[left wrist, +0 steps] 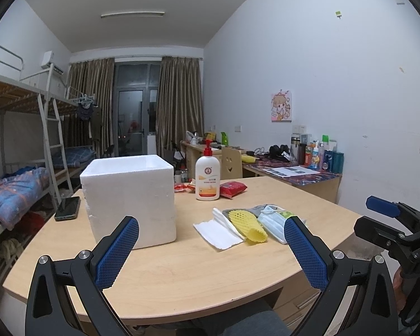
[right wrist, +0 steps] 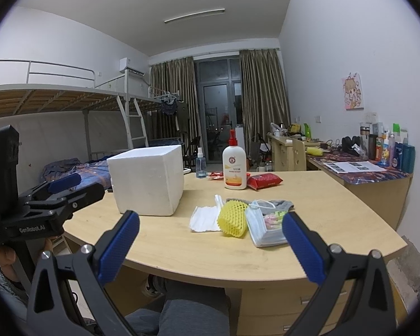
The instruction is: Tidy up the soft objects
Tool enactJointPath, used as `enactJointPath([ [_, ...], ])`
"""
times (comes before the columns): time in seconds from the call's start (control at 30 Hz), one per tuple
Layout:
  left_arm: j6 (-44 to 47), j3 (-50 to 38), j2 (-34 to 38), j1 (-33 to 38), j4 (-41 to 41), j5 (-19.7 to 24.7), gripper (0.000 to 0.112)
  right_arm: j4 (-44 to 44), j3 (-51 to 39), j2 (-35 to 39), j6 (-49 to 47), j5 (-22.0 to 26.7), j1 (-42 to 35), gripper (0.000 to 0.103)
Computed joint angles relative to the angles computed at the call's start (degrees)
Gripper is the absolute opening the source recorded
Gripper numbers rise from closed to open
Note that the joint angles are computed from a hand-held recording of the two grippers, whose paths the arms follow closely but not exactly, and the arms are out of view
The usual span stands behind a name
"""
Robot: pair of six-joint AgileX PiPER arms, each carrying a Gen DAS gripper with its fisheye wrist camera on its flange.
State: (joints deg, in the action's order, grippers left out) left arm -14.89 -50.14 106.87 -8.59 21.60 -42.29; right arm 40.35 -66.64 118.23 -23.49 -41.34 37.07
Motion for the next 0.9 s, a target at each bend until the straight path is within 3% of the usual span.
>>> enactJointPath([
  [0.37, -3.72, -2.89, 1.17, 0.54, 3.26, 2.37, 0.103, 0.85, -2.19, 0.83, -1.54, 1.87, -0.61, 0.103],
  [0.67, -6.43, -9.11, 4.21, 0.01, 4.60, 6.93, 0.103, 0.79, -6.19, 2.18, -2.43, 6.08, -2.93, 0.103],
  [0.9, -13.99, -17.41, 8.54, -0.31, 11.51, 12.66, 0.103, -0.06, -9.99, 3.79, -1.92, 10.44, -5.29, 0.103],
])
